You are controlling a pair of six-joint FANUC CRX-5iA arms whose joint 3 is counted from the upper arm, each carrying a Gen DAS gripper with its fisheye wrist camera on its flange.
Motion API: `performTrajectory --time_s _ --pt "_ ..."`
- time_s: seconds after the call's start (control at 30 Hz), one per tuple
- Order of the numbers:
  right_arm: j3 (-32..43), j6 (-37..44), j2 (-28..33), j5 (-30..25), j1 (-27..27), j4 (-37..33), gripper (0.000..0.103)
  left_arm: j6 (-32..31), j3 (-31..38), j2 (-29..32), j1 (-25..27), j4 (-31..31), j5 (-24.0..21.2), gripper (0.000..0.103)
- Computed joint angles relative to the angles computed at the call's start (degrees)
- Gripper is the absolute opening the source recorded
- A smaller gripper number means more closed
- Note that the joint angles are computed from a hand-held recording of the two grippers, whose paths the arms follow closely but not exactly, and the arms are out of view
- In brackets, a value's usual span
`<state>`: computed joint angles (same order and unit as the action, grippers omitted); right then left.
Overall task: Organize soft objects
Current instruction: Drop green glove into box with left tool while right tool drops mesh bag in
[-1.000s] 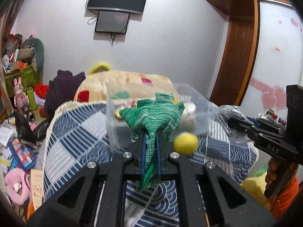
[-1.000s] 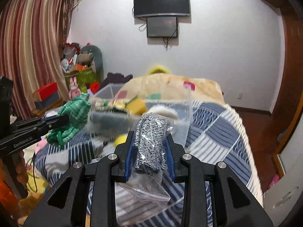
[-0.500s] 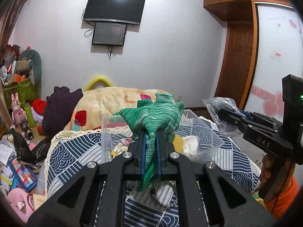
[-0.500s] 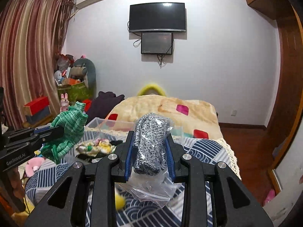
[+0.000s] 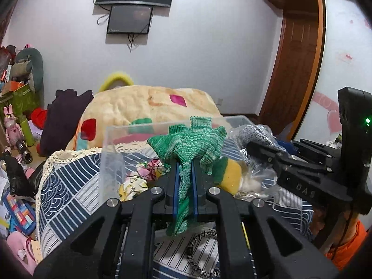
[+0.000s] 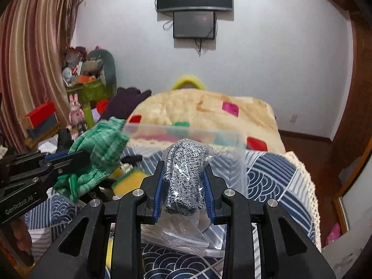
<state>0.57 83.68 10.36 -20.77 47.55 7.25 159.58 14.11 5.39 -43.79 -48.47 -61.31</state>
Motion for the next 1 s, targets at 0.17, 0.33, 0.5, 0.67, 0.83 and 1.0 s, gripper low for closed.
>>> performTrajectory --time_s 0.17,0.33,0.5,0.67,0.83,1.0 --pt "1.6 2.0 1.0 -2.5 -0.1 -2.0 0.027 -2.5 0.9 1.7 2.2 3.0 1.0 0.008" --pt "2.2 0.9 2.0 -3.5 0.4 0.5 0.028 -5.2 2.4 3.7 2.7 4.7 -0.7 0.009" --pt "3.2 1.6 2.2 -5.3 0.3 -0.1 0.030 -4.8 2.4 3.7 2.4 4.9 -1.3 0.011" --pt "1.2 1.0 0.7 -4.0 0.5 1.7 0.045 -4.0 1.6 2.7 1.6 4.7 -1.8 0.021" --pt "-1.9 1.4 -1.8 -1.1 0.7 2.0 0.052 -3.1 1.2 1.7 -0.3 3.1 -2.9 0.027" --pt "-4.3 2.6 -4.5 1.6 0.6 0.9 0.052 -1.5 1.2 0.6 -3.2 0.1 -4.1 0.036"
